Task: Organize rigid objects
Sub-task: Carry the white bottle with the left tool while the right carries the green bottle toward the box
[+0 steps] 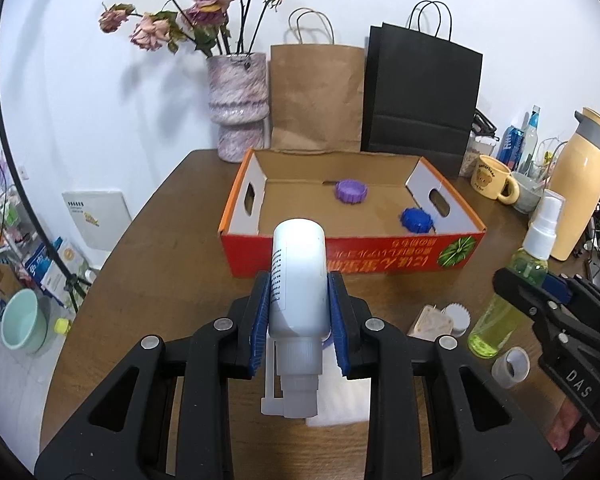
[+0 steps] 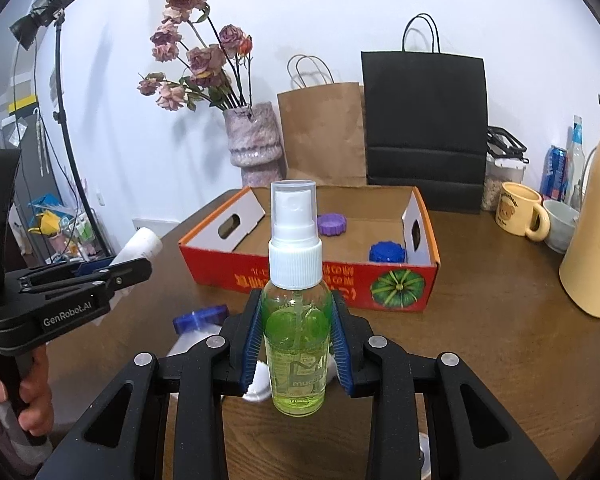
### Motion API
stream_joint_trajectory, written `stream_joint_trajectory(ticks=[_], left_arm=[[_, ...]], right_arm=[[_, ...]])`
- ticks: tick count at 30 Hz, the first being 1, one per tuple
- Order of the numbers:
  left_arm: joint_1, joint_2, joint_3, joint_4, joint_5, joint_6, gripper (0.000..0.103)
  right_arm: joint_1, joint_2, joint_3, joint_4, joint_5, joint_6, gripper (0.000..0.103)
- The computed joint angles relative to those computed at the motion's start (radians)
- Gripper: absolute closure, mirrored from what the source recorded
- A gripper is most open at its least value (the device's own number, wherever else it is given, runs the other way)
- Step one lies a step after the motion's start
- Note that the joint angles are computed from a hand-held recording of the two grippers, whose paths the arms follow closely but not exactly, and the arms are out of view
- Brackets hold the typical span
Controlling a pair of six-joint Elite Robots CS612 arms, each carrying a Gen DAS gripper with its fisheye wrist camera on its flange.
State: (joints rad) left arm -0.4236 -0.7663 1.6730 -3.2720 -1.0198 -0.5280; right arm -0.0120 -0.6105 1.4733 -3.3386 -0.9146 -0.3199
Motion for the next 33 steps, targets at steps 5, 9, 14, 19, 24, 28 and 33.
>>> stream_joint_trajectory(ticks=[5,9,14,19,24,28,33], left_arm=[[0.005,0.007,-0.026,0.001,-0.001,0.007,0.079],[0.008,0.015,-0.05,0.003,0.0,0.012,0.079],[0.014,0.028,-0.08,0.008,0.001,0.012,0.079],[0.023,0.042,-0.114,0.011,0.006,0.01,0.079],[0.033,0.057,-0.149,0.026,0.008,0.003,0.079],[0.041,0.069,-0.177,0.039,0.007,-0.001,0.079],[0.051,0.089,-0.219,0.063,0.006,-0.004,0.079]], right_arm=[[0.008,0.006,-0.026,-0.005,0.003,0.015,0.068],[0.015,0.015,-0.054,-0.009,0.002,0.032,0.068],[0.023,0.03,-0.093,-0.006,-0.005,0.051,0.068],[0.031,0.048,-0.138,0.018,-0.013,0.059,0.068],[0.039,0.069,-0.184,0.041,-0.021,0.064,0.068],[0.044,0.084,-0.219,0.063,-0.024,0.066,0.068],[0.052,0.105,-0.267,0.099,-0.033,0.068,0.068]])
